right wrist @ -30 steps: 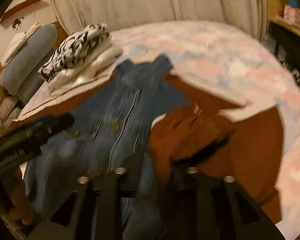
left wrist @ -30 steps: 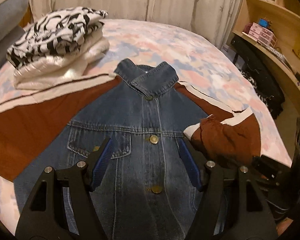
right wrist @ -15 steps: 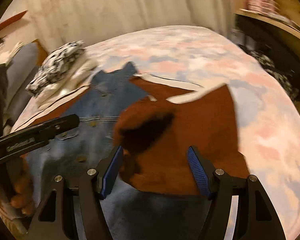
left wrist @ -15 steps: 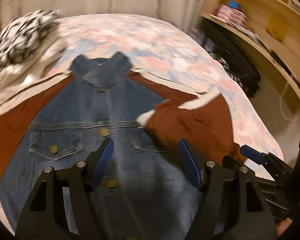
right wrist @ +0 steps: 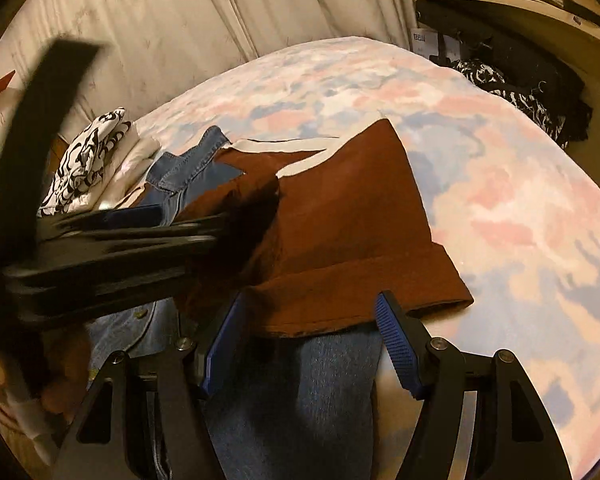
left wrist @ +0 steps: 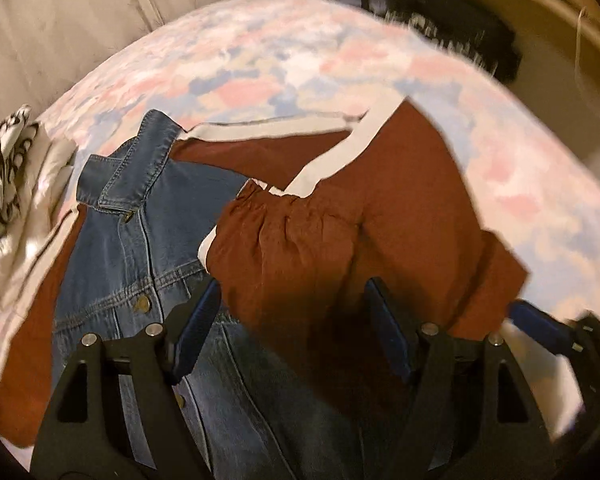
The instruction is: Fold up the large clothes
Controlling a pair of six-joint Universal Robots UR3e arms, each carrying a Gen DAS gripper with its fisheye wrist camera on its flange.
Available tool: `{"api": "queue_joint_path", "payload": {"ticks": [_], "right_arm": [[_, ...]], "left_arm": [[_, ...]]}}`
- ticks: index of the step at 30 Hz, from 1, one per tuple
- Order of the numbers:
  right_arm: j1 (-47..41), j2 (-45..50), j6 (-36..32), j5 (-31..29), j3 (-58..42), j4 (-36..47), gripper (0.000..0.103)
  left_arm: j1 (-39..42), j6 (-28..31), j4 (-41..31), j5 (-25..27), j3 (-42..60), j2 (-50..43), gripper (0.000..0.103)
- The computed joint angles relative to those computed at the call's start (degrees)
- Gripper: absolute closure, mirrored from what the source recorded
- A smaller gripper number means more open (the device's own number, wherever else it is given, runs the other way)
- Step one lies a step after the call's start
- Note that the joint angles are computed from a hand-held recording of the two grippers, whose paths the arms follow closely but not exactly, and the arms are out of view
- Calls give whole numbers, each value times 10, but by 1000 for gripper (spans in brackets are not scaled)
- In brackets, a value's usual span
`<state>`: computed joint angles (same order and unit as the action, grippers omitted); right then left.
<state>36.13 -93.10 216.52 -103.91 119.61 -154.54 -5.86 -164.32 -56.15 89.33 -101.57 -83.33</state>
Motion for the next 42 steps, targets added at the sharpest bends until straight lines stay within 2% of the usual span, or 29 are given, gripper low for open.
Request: {"api": "queue_joint_path", "payload": {"ticks": [1,2,3,4,5,7,8,10,13,14,15,16,17,18,24,27,30,34,37,42], "right_arm": [[1,-1,0,0,1,-1,36],[1,-4,0,1,6,-3,36],[2,-6,0,1,8,-4,36],[5,-3,3,-1,0,3,36],[7,-5,4,-4,0,5,36],[11,-5,5,-9,-4,7,36],[15,-5,7,-13,-7,9,36],[23,-4,9,-21,-7,-2,36],[36,4,14,-34,-21,3,36],[40,8,16,-38,-27,8,36],[44,13,17,-40,-33,12,36],[44,15,16,-39,-37,15,36],[45,18,16,-40,-41,19,36],[46,21,16,-40,-46,23,36],[30,25,-11,-6,-68,41,35],[3,20,-36,34,-80,56,34],[-51,17,-69,99,-108,91,22],[-139,46,-115,193,-176,141,21],[-181,119,-143,191,-258,167,20],[-257,267,-168,250,-374,189,19]], "left_arm": [[-15,-4,14,26,11,-25,32],[-31,-8,26,56,26,-50,46],[-40,-6,28,75,45,-72,80],[-39,1,17,75,66,-86,91],[-33,0,3,73,93,-98,94],[-17,0,44,66,94,-81,97],[4,1,92,48,75,-52,97],[64,-5,150,-25,30,8,97],[222,-42,257,-149,-96,117,96],[262,-48,277,-160,-133,138,95],[294,-48,288,-166,-162,149,87],[334,-34,273,-184,-188,159,79],[383,1,211,-210,-203,158,57],[420,29,146,-224,-203,147,48],[610,143,-121,-320,-162,95,48],[636,167,-192,-335,-103,60,45],[624,180,-227,-325,-31,4,44],[586,187,-204,-286,21,-52,44],[548,178,-186,-255,64,-113,44],[493,165,-143,-226,113,-184,44]]}}
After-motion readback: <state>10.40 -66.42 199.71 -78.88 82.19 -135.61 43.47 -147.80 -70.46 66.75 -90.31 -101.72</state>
